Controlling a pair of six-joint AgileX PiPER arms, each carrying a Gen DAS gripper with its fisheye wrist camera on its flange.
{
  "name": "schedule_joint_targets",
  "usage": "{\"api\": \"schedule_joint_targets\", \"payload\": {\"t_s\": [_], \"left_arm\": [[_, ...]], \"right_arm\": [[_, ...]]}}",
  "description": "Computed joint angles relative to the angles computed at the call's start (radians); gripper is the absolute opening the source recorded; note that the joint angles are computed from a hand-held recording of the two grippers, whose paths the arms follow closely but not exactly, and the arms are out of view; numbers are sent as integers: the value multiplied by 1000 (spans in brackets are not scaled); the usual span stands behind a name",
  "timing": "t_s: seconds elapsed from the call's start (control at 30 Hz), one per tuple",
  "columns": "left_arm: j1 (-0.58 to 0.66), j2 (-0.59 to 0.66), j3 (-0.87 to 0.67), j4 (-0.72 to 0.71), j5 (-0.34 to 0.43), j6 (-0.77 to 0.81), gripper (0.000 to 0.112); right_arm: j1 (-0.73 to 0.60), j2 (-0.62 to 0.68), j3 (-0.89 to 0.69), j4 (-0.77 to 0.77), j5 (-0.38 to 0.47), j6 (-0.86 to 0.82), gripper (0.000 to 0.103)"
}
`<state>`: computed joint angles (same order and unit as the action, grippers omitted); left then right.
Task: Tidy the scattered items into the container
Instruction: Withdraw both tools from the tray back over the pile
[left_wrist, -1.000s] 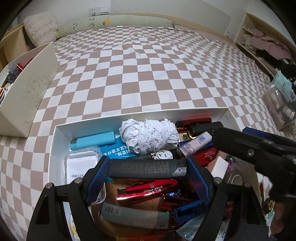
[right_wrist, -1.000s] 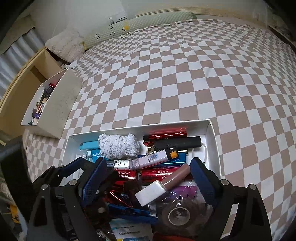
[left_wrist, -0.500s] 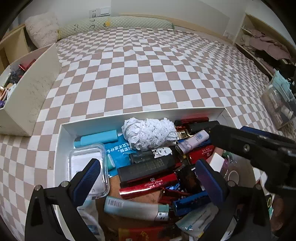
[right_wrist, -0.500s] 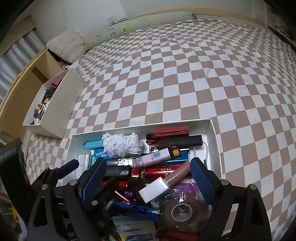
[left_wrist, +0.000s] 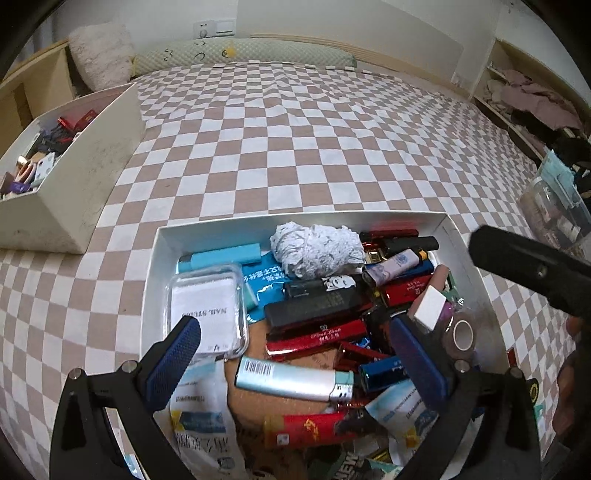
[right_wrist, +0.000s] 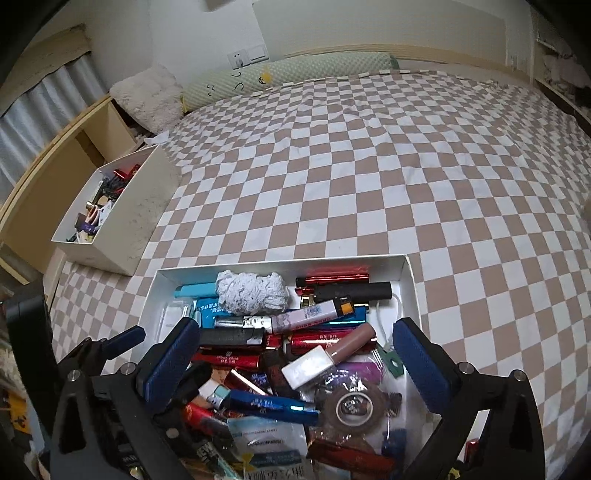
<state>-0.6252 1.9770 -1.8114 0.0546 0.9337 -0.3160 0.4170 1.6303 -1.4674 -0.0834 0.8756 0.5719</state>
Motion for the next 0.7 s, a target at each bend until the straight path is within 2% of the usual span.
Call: {"api": "schedule_joint_targets", "payload": {"t_s": [0.33,0.57,0.7], "left_arm": [[-7,-116,90,14,-39,-26,103],[-30,-234,179,46,-87,-62,103],[-49,-296,230,93,-85,-121,103]], "right_arm": [[45,-103,85,-83,13,63,103],[138,-203,147,-200,34,140,103],[211,-258,176,-292,74,215,103]]}}
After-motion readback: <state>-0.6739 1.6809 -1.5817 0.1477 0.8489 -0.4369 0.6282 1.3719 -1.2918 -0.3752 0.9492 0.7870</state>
